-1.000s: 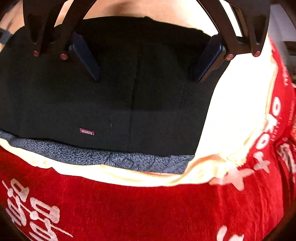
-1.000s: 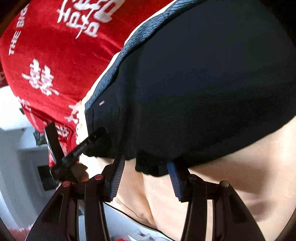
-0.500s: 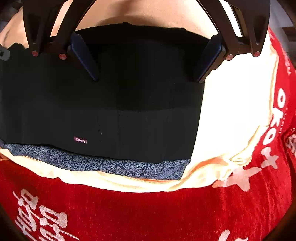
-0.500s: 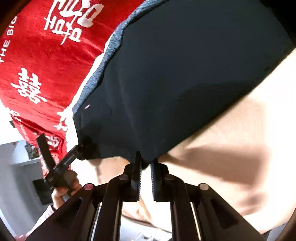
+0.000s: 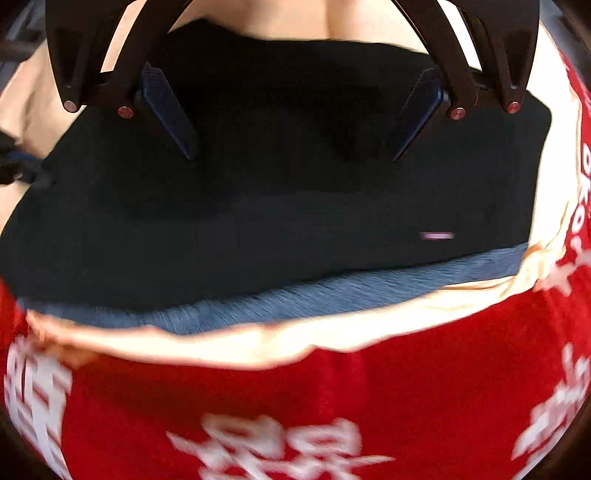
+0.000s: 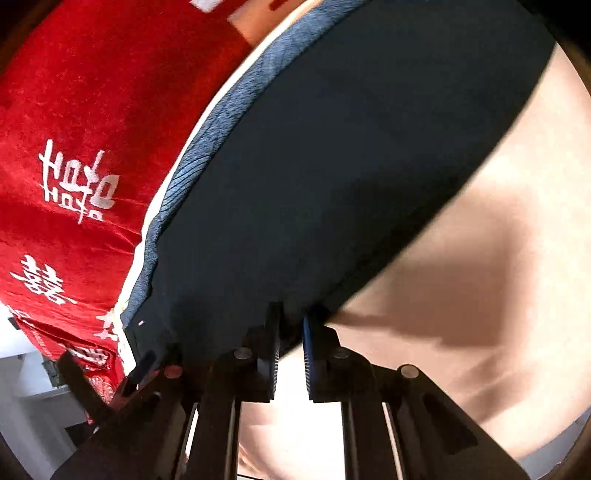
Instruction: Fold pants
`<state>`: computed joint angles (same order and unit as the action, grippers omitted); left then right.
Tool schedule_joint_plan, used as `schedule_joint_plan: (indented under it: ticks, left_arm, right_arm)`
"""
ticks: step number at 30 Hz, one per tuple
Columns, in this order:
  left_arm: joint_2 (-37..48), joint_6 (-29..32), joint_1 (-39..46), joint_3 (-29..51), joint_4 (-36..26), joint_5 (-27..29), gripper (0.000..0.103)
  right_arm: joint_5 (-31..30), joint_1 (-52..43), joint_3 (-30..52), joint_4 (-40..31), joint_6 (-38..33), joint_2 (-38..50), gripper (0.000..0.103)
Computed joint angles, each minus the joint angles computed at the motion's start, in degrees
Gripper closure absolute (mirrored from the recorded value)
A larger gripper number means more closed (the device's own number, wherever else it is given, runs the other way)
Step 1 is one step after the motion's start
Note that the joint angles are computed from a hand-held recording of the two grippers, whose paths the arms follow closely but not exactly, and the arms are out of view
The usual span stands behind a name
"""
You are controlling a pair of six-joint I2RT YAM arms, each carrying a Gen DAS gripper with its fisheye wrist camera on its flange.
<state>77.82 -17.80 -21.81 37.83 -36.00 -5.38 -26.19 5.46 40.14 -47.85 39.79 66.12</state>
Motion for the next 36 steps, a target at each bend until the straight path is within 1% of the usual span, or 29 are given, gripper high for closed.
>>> schedule_joint_plan:
  ticks: [1,2,3,4,6,7,8,9,10,12,14,16,17,18,19,20,21,22,23,24,26,27,29,32,33,34,36]
  left_arm:
    - [1.8,-1.2,-1.2,-0.3,0.9,-1.1,0.0]
    - [1.4,-2.0,-0.5,-1.0,1.9,-0.3,0.0]
    - [2.0,-1.8,1.5,0.0,0.5,1.8,0.0]
    - [3.1,-1.3,2.7,1.4,-1.6,2.4,0.0]
    - [3.9,-0.2,3.8,4.5,-5.4,0.5,0.0]
    - [3.4,2.3,6.2,5.1,-5.3,1.1,0.0]
    - [3.5,2.5,6.7,6.5,-5.3,1.7,0.0]
    - [5.0,1.8,6.6,8.9,-5.1,2.3,0.0]
    - [6.7,0.7,6.2,11.0,-4.5,2.7,0.0]
    - [12.6,-1.7,4.8,16.7,-2.2,3.0,0.0]
    - [19.0,-4.4,2.6,21.3,0.7,1.3,0.0]
    - [25.7,-6.5,0.4,27.2,0.8,-1.6,0.0]
    - [28.6,-7.0,-0.1,29.1,0.9,-3.4,0.0]
    - [31.6,-7.0,0.2,30.9,0.8,-4.8,0.0]
    - [33.1,-8.0,0.0,31.9,0.9,-5.6,0.0]
    - [34.1,-9.0,1.0,32.1,1.6,-6.0,0.0]
    - [34.3,-9.2,2.6,31.1,3.4,-5.7,0.0]
    - [31.6,-9.9,4.3,27.8,2.5,-5.2,0.0]
    - [31.8,-10.1,5.9,27.4,3.2,-4.7,0.0]
    - [34.1,-7.6,9.0,29.8,3.8,-4.2,0.0]
    - [34.7,-5.8,10.5,30.7,3.0,-5.6,0.0]
    - [34.4,-3.0,12.5,30.2,3.3,-6.6,0.0]
    - [34.3,-2.3,12.8,31.3,1.1,-7.7,0.0]
    - [29.9,-0.9,14.2,29.3,-0.4,-5.0,0.0]
    - [26.6,-0.3,13.9,27.2,-1.5,-4.3,0.0]
    - [25.8,0.0,13.3,27.9,-2.9,-3.6,0.0]
    - [21.1,-0.2,11.3,24.0,-3.9,-1.9,0.0]
  right_arm:
    - [1.1,-0.7,0.9,-2.6,-1.2,-0.1,0.09]
    - [2.8,-1.3,2.6,-5.8,-2.4,0.4,0.082]
    - [3.4,-2.0,3.9,-8.1,-3.7,0.6,0.074]
    - [4.4,-3.8,5.9,-10.9,-7.3,0.6,0.074]
    - [6.9,-3.0,11.5,-12.9,-14.6,1.5,0.073]
    - [7.4,-2.0,13.5,-12.5,-16.4,3.0,0.073]
    - [7.5,-0.5,16.0,-11.6,-18.1,5.4,0.073]
    - [6.5,1.0,19.1,-9.3,-20.0,10.0,0.073]
    - [5.9,1.5,20.5,-7.9,-20.9,12.4,0.073]
    - [5.9,4.5,25.4,-2.8,-22.1,21.1,0.073]
    - [6.0,6.9,28.5,0.6,-22.8,26.9,0.074]
    - [4.5,8.1,31.3,3.3,-23.7,32.9,0.074]
    - [5.2,8.2,32.1,3.4,-24.6,34.8,0.074]
    - [7.0,8.1,32.6,3.7,-25.4,36.6,0.075]
    - [6.2,6.8,32.0,5.0,-26.3,37.4,0.082]
    - [4.9,5.5,31.3,6.1,-26.8,37.4,0.084]
    - [5.1,4.0,30.7,6.5,-27.5,36.9,0.086]
    - [7.3,2.5,30.3,6.8,-28.3,36.1,0.086]
    - [9.0,1.6,30.3,6.9,-28.7,36.1,0.086]
    - [11.4,-0.1,30.6,6.7,-29.3,36.1,0.086]
    - [13.9,-3.9,30.9,6.7,-29.7,36.3,0.086]
    - [15.1,-5.0,31.2,6.3,-29.4,36.1,0.086]
    - [16.4,-7.2,31.7,4.7,-28.3,35.0,0.082]
    - [15.4,-9.1,30.5,1.5,-27.5,31.1,0.08]
    - [15.2,-9.1,29.0,-0.3,-27.9,28.4,0.079]
    - [14.9,-9.1,27.9,-1.2,-28.2,26.7,0.079]
    - [14.0,-7.7,24.1,-3.7,-29.6,21.2,0.079]
